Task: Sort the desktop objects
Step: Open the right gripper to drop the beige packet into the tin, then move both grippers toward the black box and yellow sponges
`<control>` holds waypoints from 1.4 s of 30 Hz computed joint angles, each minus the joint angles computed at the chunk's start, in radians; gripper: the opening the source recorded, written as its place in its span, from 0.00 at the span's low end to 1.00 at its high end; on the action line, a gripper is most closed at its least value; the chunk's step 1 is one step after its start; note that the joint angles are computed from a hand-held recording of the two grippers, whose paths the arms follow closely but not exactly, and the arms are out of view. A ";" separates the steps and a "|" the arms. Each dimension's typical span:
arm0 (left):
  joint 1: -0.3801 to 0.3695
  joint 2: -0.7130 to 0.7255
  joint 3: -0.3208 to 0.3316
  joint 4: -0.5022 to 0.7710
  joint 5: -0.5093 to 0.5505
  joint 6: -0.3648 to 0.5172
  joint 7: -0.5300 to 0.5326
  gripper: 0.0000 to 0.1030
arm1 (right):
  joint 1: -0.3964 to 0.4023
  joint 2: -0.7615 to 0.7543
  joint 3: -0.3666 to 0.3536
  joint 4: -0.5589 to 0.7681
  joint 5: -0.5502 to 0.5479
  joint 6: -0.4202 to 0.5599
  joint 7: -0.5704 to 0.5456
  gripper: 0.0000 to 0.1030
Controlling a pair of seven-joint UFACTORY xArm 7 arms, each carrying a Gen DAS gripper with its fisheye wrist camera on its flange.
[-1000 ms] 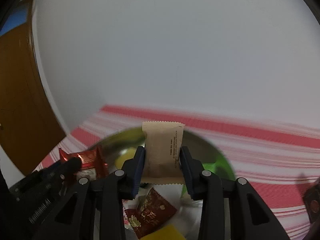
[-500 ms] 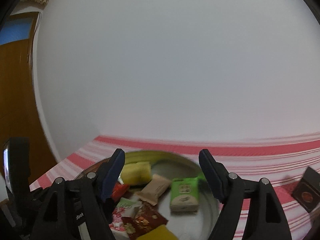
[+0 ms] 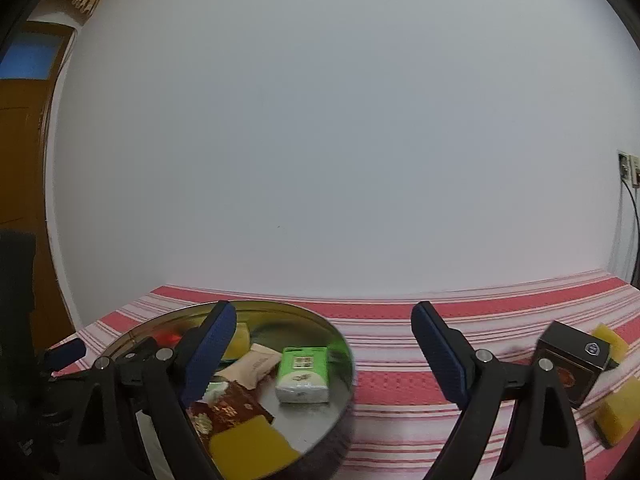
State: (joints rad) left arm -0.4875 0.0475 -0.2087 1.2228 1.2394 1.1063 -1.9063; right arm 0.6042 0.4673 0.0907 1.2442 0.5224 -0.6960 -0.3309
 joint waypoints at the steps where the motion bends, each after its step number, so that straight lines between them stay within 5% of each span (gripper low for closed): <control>1: -0.002 0.004 -0.001 0.002 0.009 0.009 -0.002 0.93 | 0.004 0.008 -0.006 0.007 0.009 -0.008 -0.007 0.89; 13: -0.077 0.017 -0.027 -0.005 0.139 0.152 -0.063 0.99 | 0.020 -0.031 -0.025 -0.038 0.138 -0.010 -0.177 0.90; 31: -0.170 0.122 -0.026 0.129 0.197 -0.013 0.052 0.99 | -0.056 -0.125 -0.003 -0.163 0.380 -0.073 -0.311 0.90; 42: -0.256 0.248 0.033 0.296 0.151 -0.152 0.201 0.99 | -0.216 -0.265 -0.030 -0.327 0.388 0.047 -0.295 0.90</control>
